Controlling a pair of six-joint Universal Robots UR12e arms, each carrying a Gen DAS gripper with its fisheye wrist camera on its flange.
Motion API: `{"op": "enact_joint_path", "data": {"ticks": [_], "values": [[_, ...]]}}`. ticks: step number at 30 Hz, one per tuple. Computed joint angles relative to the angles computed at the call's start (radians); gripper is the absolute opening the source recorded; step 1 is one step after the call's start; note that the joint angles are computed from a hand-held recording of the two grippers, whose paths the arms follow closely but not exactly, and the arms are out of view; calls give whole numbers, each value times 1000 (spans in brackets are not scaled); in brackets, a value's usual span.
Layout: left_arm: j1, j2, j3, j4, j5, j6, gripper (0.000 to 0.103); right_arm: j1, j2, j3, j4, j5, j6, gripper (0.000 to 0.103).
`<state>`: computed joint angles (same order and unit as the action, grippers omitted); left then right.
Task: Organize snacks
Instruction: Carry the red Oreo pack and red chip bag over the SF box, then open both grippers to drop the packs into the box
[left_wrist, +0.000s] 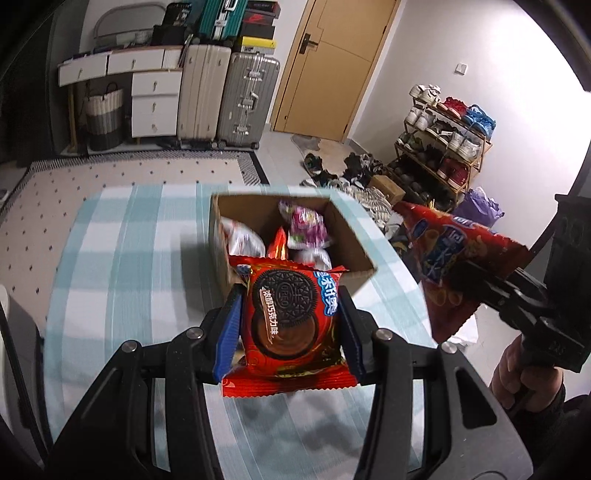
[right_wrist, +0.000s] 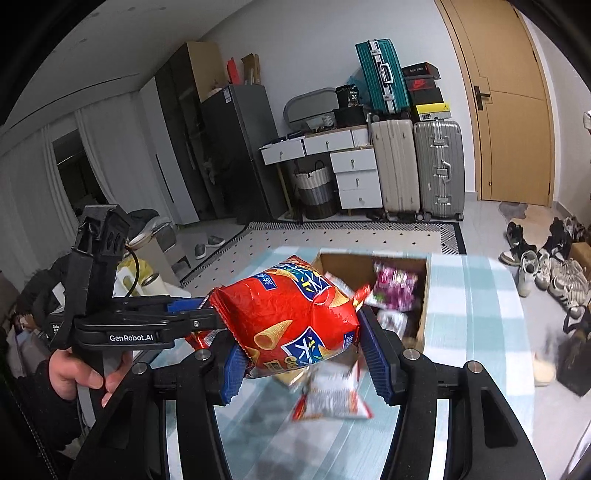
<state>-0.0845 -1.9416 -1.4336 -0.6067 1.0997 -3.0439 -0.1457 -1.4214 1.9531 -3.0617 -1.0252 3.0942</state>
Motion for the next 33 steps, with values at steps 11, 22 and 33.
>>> {"op": "enact_joint_path", "data": {"ticks": [11, 22, 33], "values": [[-26, -117, 232, -135, -1, -5, 45, 8, 84, -151, 80, -33, 41, 56], [-50, -233, 401, -234, 51, 5, 45, 7, 182, -262, 138, -63, 79, 56], [-61, -310, 472, -297, 72, 25, 45, 8, 248, -303, 185, -86, 55, 56]]}}
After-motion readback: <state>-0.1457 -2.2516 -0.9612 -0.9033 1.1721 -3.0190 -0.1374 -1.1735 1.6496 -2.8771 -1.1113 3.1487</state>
